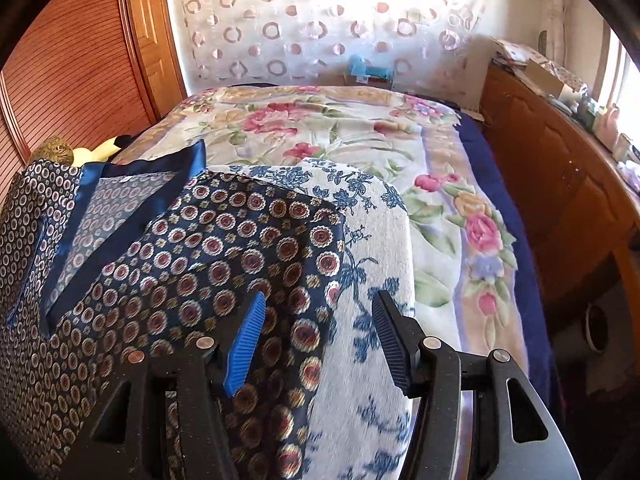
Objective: Fold small clothes
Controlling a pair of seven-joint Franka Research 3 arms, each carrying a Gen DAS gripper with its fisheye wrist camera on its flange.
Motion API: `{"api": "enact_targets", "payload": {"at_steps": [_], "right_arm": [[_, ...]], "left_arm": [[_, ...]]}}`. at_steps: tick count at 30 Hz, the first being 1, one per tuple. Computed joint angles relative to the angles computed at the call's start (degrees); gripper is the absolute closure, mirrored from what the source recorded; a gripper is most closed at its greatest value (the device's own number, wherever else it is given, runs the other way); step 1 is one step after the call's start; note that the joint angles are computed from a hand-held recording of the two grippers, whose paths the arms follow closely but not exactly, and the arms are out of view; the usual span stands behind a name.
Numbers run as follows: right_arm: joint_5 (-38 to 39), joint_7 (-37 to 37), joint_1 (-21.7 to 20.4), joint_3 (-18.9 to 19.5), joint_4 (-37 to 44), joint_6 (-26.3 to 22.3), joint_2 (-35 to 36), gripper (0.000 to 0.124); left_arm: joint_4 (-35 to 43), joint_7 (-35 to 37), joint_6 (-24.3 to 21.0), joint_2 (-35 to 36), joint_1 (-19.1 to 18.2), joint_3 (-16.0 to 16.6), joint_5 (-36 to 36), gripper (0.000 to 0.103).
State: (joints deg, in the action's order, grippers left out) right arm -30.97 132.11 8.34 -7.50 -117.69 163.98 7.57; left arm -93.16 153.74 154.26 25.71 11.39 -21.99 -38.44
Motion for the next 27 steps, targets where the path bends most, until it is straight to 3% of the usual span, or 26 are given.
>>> {"api": "enact_targets", "payload": {"at_steps": [4,8,10,12,20,27], "right_arm": [[1.1,-1.8,0.5,0.0,2.6,-2.5,2.4,0.065],[-2.1,1.1,1.9,-1.9,2.4,-0.2,2.8,0.057],[-6.4,4.8,3.0,-3.4,2.0,1.5,3.1,0.052],[-5.6,4.1,2.4,-3.0,1.3,2.4,2.9,0.049],[-2.9,1.0,2.1,-2.8,1.0,2.9,3.0,0.042],[-2.4,0.4,2.4,-3.0,1.1,2.6,3.0,0.041]], "left_arm": [[3.8,-4.0,-0.7,2.6,-1.5,1.9,4.4,0.000],[7.9,-8.2,-2.8,5.1,-1.6,2.7,8.8,0.000],[9.5,-9.0,-4.3,6.0,-1.0,2.2,9.6,0.000],[11.8,-9.4,-6.6,7.2,-0.1,1.4,9.6,0.003],[22.4,-16.2,-14.1,13.3,-1.8,3.1,13.0,0.037],[29.3,-22.1,-16.6,17.9,-3.4,4.1,17.9,0.039]]}}
